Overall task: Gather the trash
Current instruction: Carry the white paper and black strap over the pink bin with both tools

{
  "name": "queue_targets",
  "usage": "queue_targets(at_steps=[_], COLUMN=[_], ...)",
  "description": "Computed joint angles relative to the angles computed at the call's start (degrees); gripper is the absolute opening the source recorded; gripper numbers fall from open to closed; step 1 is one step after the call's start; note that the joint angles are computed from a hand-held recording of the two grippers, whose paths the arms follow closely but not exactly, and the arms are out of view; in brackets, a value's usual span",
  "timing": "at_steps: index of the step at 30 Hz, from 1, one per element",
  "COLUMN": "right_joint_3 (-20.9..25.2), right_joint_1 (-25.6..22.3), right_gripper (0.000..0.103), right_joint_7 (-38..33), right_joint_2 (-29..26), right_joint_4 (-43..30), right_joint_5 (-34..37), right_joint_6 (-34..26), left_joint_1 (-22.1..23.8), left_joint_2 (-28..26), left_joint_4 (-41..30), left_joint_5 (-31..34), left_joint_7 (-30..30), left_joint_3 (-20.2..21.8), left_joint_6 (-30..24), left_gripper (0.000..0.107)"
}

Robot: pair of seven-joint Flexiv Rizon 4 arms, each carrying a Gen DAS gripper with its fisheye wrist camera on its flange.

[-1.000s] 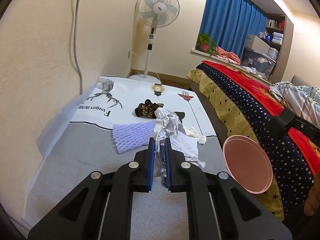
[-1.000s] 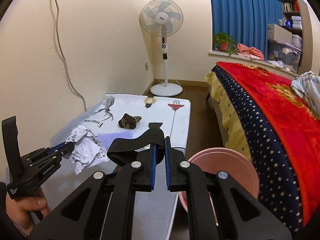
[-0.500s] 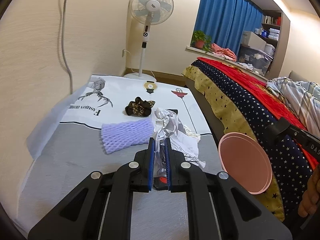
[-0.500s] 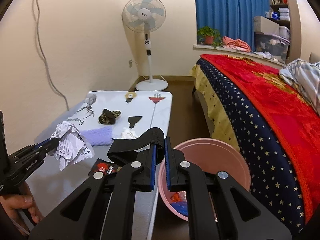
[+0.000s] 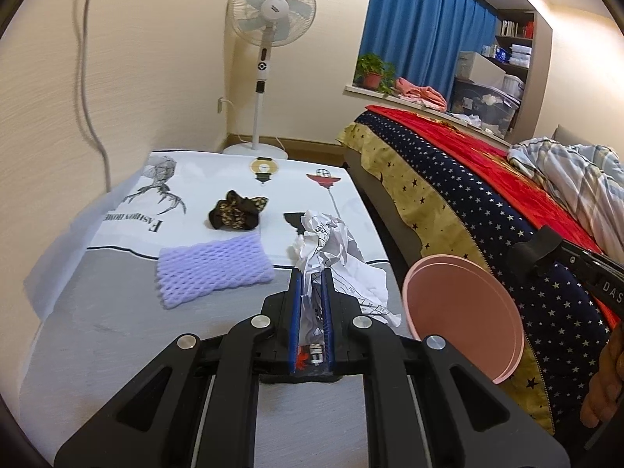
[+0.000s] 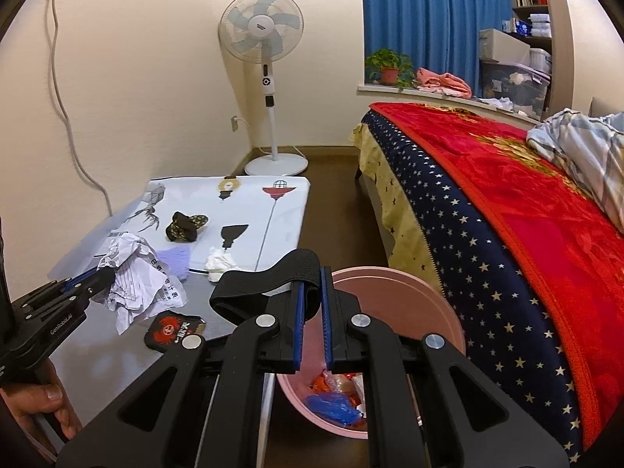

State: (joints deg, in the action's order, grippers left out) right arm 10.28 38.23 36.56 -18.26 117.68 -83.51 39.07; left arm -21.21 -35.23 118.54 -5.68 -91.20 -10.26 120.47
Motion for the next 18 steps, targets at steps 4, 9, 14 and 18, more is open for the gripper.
queue_targets(at_steps=[4,9,14,18], right_joint_3=[0.1,0.4,0.7,1.1], right_joint_1=[-0.2,-0.8,-1.4,-1.9], right_gripper=[0.008,0.008,0.008,0.008], right_joint_7=[-0.1,0.0,0.8,1.2], right_joint_2=[0.6,1.4,2.5,3.5], right_joint_4=[0.8,1.9,3.4,4.8], right_joint_5=[0.6,1.4,2.4,3.8], right_joint_6=[-0.6,-1.0,-1.9,-2.9], left_joint_1=[-2.1,-3.4,-4.3,-5.8], left_joint_2=[-0.8,-1.7,-2.9,-4.1], left_joint_4=[-1.3,-2.9,-5.0,-6.9], left_joint_5=[-1.1,-1.9,-1.7,-1.6], left_joint_7=[0.8,1.6,2.3,3.6], left_joint_3=[0.7,0.5,-0.2,-0.3], left_joint_6=[-0.1,-0.6,-1.4,-2.1], left_gripper=[0.01,0.01,0.01,0.01])
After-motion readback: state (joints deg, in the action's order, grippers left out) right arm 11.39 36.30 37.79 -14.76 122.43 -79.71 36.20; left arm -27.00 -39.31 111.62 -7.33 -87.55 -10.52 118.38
